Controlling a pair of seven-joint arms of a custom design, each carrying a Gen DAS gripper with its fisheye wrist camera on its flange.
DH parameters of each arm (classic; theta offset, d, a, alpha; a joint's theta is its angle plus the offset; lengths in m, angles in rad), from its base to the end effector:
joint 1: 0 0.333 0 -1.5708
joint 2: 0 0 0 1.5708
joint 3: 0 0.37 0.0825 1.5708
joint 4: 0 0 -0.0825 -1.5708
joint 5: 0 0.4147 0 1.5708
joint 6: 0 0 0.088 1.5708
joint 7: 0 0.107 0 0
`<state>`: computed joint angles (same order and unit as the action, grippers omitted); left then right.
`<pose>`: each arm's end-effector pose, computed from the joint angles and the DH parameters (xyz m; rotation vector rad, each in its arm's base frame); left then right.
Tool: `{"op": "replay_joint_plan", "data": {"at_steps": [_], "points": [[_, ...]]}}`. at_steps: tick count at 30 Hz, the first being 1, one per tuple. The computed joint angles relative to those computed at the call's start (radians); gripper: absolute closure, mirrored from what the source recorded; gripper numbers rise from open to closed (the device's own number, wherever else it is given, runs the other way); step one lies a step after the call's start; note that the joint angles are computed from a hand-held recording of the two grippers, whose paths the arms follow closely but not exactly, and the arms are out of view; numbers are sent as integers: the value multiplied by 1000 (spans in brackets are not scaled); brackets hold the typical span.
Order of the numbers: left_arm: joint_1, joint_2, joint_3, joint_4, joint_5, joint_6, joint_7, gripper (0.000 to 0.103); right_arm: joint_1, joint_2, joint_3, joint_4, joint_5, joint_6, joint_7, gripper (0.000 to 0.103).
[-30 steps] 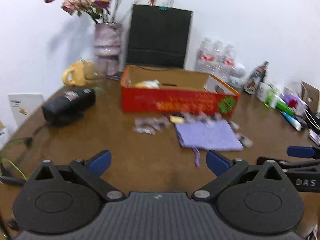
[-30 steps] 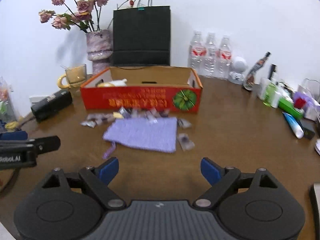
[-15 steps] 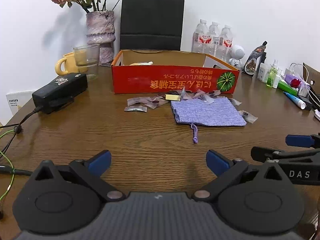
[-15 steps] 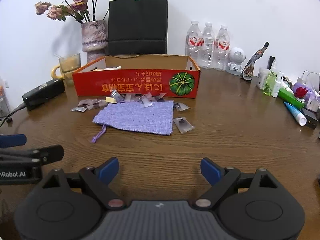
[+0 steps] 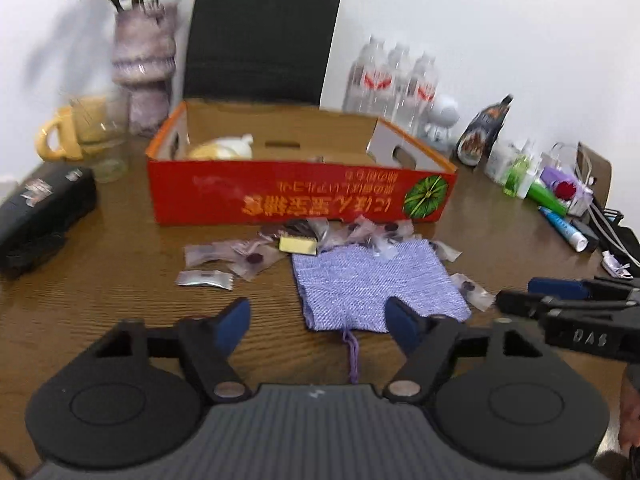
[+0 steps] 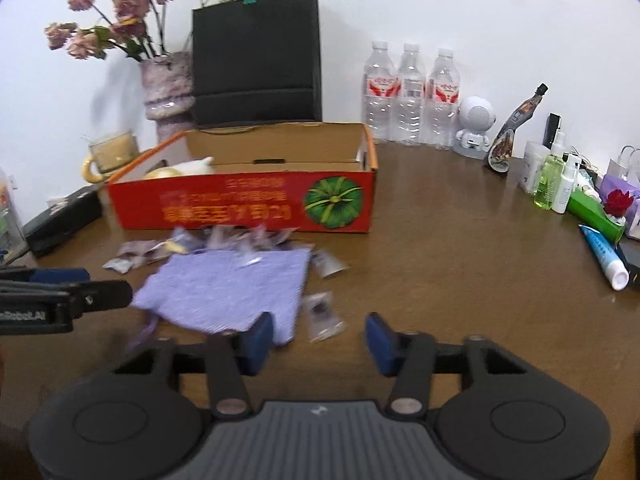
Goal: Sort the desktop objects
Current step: 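Grasp the lavender cloth pouch with the left tool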
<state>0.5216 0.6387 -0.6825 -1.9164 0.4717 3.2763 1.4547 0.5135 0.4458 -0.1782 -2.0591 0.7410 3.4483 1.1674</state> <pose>0.7135 -0.0822 0.3529 -1.5257 1.9935 -1.1148 0.6468 0.1552 0.3472 -1.6472 1.6838 -0.7837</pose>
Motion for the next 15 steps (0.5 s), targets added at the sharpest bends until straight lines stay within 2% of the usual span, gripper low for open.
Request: {"op": "replay_joint_plan", "data": {"at_steps": [4,7,12,14,15], "points": [[25,54,-54,48,-11,-53,39,37,-76,19,46,26,-63,-17,22,64],[-17,65,-28,82,-48,-92,68,34,-76,41,31,53,-88,-56,37,69],[-65,93,-7,129,-107,-122,124,32,-104,66,48,79,-172,-87,72,74],[-83,94,4,140,-130,-132,145,40,-85,73,24,85,-187,-98,86,75],[-93,94,12,145,-141,-138,154,49,-72,77,8,87,-191,-104,94,78]]}}
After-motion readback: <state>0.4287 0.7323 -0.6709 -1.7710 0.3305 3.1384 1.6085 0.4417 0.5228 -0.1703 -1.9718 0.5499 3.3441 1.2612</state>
